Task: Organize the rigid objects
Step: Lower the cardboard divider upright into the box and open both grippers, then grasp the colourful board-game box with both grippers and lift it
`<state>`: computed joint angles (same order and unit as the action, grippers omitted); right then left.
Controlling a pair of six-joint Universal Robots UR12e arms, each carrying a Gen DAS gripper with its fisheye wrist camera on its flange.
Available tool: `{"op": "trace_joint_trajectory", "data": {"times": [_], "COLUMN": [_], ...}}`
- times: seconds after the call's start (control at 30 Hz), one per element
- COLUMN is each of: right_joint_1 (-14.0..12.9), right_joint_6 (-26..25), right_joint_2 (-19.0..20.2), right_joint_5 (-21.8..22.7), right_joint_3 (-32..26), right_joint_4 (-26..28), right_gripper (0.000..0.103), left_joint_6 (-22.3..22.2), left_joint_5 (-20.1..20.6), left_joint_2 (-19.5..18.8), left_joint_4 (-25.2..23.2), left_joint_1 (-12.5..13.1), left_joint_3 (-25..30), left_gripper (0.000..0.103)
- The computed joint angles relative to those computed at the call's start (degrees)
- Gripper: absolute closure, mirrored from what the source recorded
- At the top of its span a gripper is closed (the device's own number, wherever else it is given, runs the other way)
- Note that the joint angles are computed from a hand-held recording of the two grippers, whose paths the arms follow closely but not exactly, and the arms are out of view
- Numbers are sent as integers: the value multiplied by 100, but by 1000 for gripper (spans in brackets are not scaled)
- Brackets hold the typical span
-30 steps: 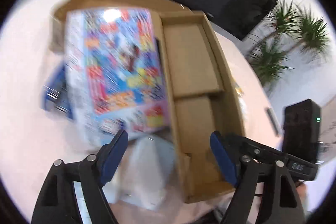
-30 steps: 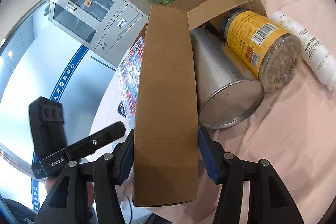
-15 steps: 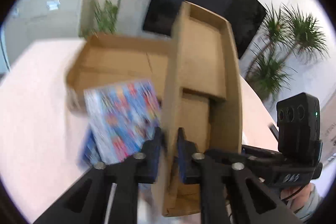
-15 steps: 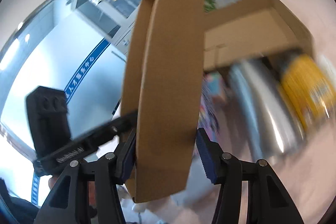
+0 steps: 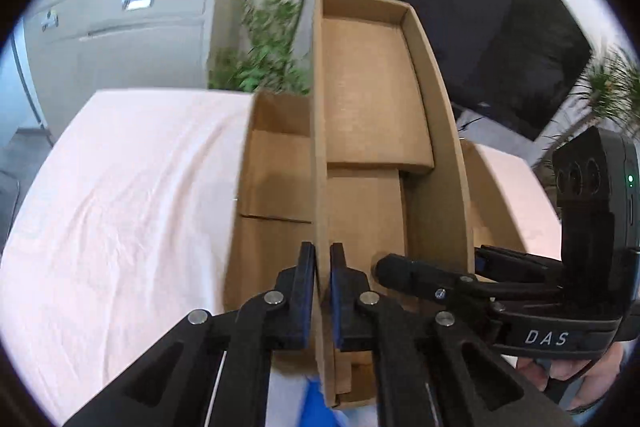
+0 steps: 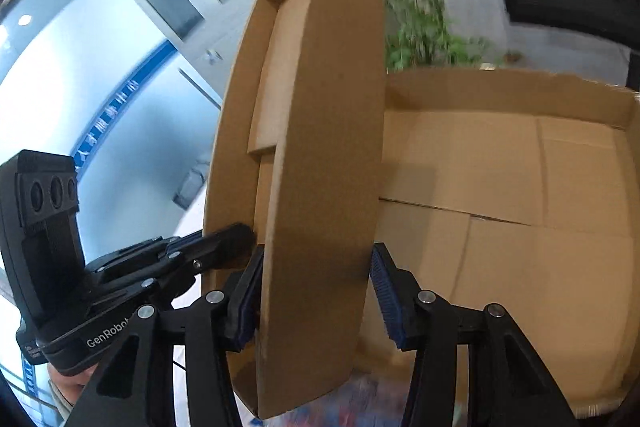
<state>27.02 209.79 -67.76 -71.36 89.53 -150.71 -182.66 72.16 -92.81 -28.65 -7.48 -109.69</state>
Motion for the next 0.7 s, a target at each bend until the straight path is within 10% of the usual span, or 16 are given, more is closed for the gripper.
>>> {"op": "trace_joint_trajectory", "data": {"times": [0.23, 0.37, 0.47, 0.7], "right_joint_1": [-30, -23, 34, 34], "right_joint_6": [-184, -842, -1026, -947], "right_joint_2": [577, 645, 773, 630], "right_joint_5": [137, -3, -264, -9], "right_joint_3": [-769, -971, -1198, -927], "right_joint_4": [1371, 1756, 2052, 1208], "right_gripper": [41, 86, 87, 55], "left_joint_6": [-48, -1, 18, -1], "left_joint_5": [211, 155, 447, 459], "left_joint_2": [-472, -407, -335, 126], "left_joint_4": [-445, -268, -142, 744], "left_joint_1": [74, 59, -11, 174], "left_joint_3": [84, -48, -120, -621], "left_gripper": [96, 94, 94, 82]}}
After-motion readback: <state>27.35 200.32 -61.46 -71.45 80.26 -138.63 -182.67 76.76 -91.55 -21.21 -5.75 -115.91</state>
